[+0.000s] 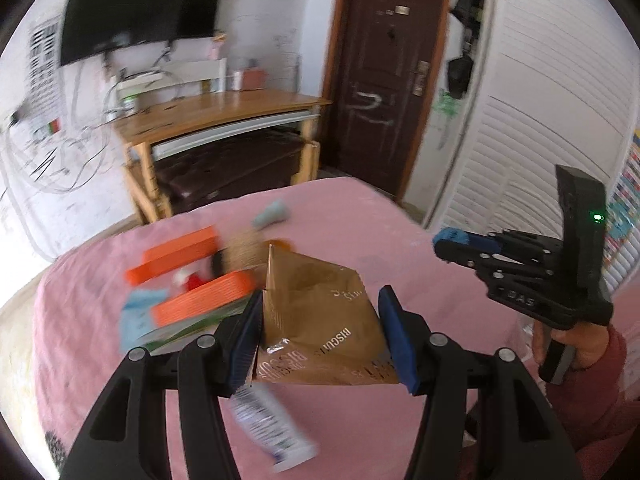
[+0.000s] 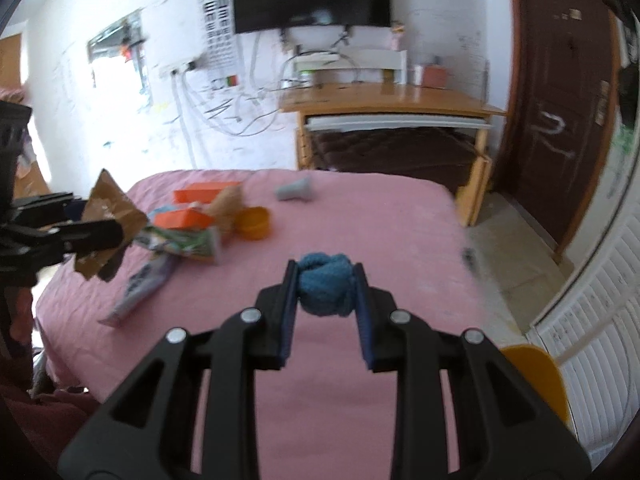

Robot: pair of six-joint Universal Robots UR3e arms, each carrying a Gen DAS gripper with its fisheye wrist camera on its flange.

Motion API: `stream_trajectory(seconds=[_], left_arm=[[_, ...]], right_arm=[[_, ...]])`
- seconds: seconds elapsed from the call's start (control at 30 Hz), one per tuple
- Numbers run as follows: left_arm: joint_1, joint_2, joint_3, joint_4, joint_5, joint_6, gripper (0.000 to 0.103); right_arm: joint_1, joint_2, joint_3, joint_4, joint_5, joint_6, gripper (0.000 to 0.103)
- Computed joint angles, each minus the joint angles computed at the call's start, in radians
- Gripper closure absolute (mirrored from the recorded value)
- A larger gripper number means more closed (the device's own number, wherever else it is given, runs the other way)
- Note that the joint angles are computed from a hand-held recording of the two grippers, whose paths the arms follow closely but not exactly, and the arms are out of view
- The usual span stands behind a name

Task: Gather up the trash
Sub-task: 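Carry the brown packet and blue yarn ball to the yellow bin and release both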

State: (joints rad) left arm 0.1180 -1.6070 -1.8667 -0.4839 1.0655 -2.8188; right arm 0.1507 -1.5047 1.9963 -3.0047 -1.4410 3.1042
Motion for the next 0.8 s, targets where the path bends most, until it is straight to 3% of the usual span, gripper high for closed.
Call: stream_trajectory(seconds=[0.2, 0.4, 0.63, 0.8], left_arm=[[-0.229, -0.173, 0.223, -0.01, 0.118, -0.045, 0.05], [-0.405, -0.374, 0.509, -0.101, 0.2, -0.073, 0.049], [-0.535, -0.619, 0.878, -0.267, 0.231, -0.113, 0.049], [-0.589, -0.815, 1.2, -0.441, 0.223, -0.156, 0.049]], right_arm=[[-0.209, -0.161, 0.199, -0.036, 0.061, -0.055, 0.078], [-0.52, -0.341, 0.401, -0.023, 0.215, -0.133, 0.078], [-0.767, -0.425, 0.522, 0.006, 0.394, -0.2, 0.078], [-0.841, -0.402, 0.57, -0.014, 0.423, -0.233, 0.077]])
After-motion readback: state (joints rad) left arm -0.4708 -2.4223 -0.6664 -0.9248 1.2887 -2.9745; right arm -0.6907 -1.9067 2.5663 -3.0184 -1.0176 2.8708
